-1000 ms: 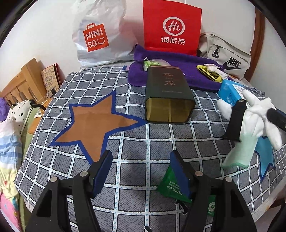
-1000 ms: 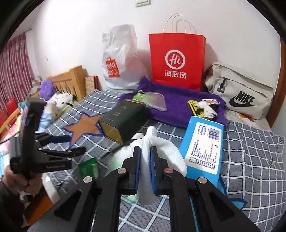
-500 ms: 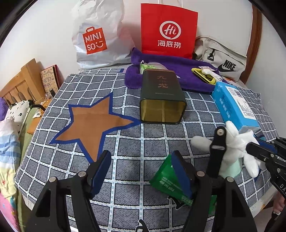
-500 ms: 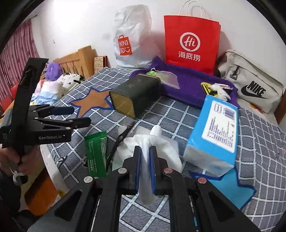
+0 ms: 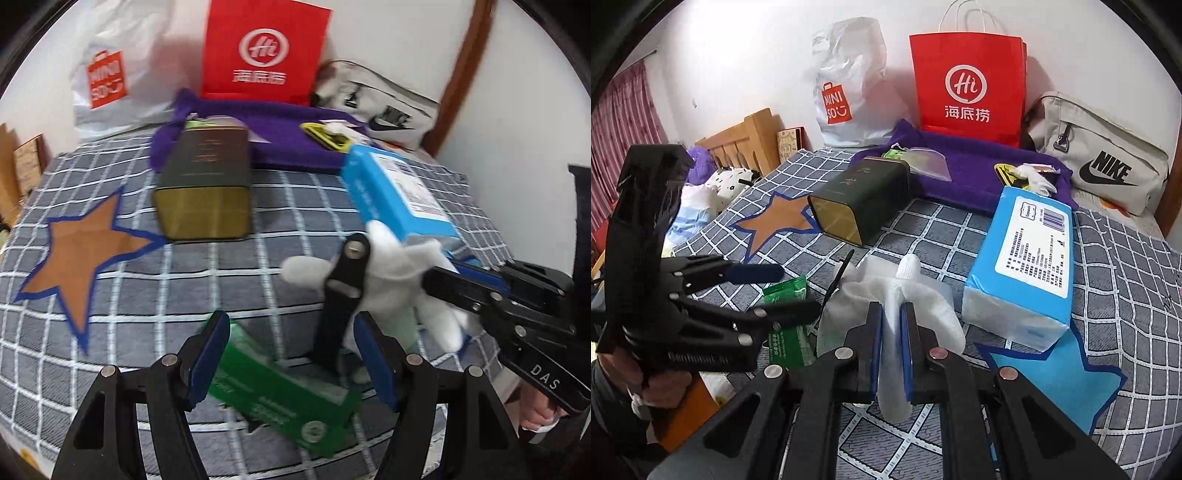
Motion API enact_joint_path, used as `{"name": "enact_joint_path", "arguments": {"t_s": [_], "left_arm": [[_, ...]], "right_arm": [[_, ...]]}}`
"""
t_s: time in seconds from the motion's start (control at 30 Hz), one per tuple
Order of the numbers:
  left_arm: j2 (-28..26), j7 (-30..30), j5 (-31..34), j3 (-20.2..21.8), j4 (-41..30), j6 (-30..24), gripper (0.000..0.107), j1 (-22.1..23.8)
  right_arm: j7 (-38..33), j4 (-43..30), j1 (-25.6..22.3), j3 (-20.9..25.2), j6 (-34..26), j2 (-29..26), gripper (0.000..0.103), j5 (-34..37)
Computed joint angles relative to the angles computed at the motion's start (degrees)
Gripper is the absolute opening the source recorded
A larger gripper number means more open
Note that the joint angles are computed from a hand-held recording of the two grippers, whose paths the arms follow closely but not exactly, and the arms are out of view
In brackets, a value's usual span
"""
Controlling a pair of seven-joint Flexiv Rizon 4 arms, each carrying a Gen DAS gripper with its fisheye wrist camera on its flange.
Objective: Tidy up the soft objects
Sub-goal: 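Lift the white gloves off the bed with the right tool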
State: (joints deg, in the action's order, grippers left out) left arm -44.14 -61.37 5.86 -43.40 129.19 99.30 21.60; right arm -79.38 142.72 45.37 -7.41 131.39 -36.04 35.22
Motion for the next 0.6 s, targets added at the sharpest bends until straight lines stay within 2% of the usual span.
{"name": "enact_joint_path", "arguments": {"t_s": [0.07, 0.13, 0.2, 0.23, 0.3, 0.37, 0.4, 0.6], "left_arm": [[-0.5, 0.6, 0.2, -0.4, -0.3, -0.8, 0.068, -0.1], [-0.9, 0.8, -0.2, -0.1, -0.8, -1.0, 0.06, -1.0], [-2.0, 1.5, -0.7, -1.2, -1.5, -2.7, 0.043, -0.5], [-2.5, 2.0, -1.1, -1.7, -1.8, -3.6, 0.039, -0.4], [-2.8, 3.1, -1.4, -2.2, -1.9, -4.1, 0.019, -0.2], [-2.5, 3.4, -1.9, -2.3, -1.6, -3.4, 0.015, -0.2], [-2.3, 3.4, -2.0, -2.3, -1.5, -3.1, 0.011, -0.1], [0.3, 0.8, -2.5, 1.3, -1.4, -0.4, 0.009, -1.6]], "right_arm": [[-0.1, 0.2, -0.3, 0.2, 0.3, 0.1, 0.01, -0.2], [0.0, 0.4, -0.8, 0.7, 0.4, 0.2, 0.01, -0.7], [0.3, 0.7, -1.7, 1.6, 0.8, 0.3, 0.01, -1.3], [0.5, 0.9, -2.2, 2.0, 1.0, 0.2, 0.01, -1.7], [0.8, 1.2, -2.7, 2.4, 1.6, 0.1, 0.01, -1.7], [1.6, 2.0, -4.5, 3.9, 2.7, 0.4, 0.01, -2.9], [1.6, 2.3, -4.2, 3.8, 2.9, 0.6, 0.01, -2.5], [0.2, 3.7, -0.8, 1.5, 3.0, 2.4, 0.009, 1.9]]}}
